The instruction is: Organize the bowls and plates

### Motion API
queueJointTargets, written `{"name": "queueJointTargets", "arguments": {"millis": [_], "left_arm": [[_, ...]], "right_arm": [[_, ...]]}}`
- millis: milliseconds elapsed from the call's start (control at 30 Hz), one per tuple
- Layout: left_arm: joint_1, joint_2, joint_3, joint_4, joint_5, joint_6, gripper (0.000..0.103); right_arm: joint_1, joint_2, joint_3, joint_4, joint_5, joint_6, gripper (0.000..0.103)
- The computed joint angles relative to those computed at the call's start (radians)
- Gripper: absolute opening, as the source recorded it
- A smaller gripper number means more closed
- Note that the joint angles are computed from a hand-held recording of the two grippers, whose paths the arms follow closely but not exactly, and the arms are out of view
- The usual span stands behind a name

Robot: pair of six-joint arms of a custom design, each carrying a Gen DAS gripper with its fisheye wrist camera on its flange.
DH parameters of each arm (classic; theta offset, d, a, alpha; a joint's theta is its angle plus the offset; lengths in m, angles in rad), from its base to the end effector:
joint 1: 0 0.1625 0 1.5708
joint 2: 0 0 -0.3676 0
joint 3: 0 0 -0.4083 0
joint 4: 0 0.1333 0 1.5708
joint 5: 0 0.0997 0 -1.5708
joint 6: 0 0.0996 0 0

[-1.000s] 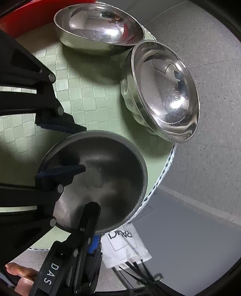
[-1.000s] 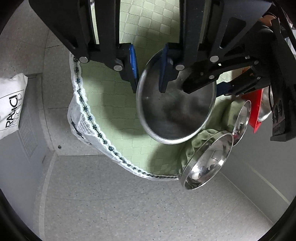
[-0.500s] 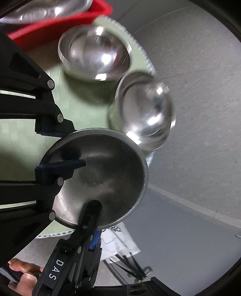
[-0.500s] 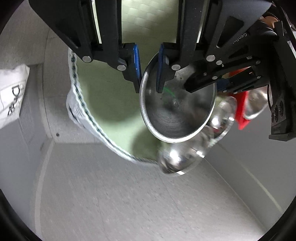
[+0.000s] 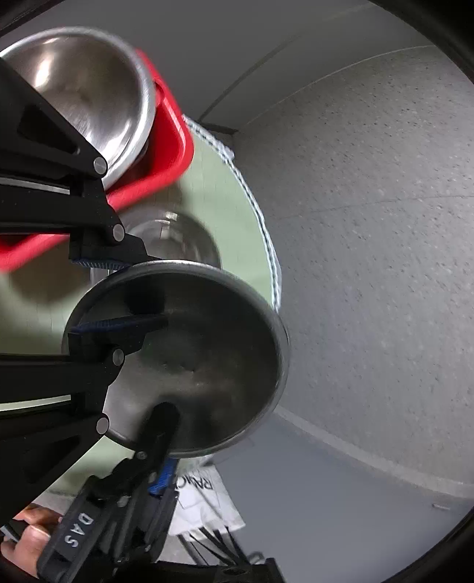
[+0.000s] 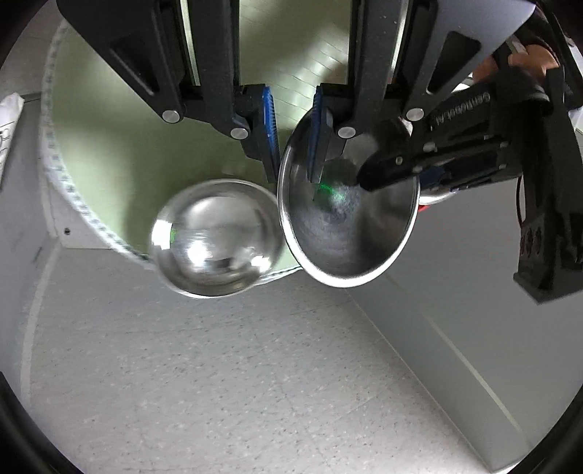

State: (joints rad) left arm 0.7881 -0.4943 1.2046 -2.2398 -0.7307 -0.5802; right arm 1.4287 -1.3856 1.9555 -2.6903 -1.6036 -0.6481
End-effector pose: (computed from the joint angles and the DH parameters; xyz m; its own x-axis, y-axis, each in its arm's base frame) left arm -0.3677 -0.6639 0.0001 -0.7639 0.0235 -0.6449 0.3418 0.8624 -0.3734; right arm 0.0510 -0.5614 0.2707 -0.8597 -0.3832 0.3376 -0.4995 0.7687 -0.3995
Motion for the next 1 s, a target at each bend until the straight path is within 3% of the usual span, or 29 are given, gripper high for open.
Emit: {"name": "queueJointTargets", "arguments": {"millis": [367,633,767,1000], "left_arm": [[0.081,0.043,-0.143,0.226,0.020,0.065,0.021],[0.111,0.214,-0.426,0.455,0.033,0.062,0.032],[0.121,0.277,-0.509,0.492,0.039,0.060,0.035],[0.128,0.325,-0.586,0.537,0.043,0.069,0.059]], "right_arm": [[0.036,0.187,-0.069,-0.032,-0.077,0.108,0.016],[0.047,0.244,-0.128,-0.011,-0.116,0.171,0.019],[0.055,0.237,-0.127,0.001,-0.131,0.198,0.020],[0.072,0.257,-0.169,0.023,-0.146,0.254,0.020]]}}
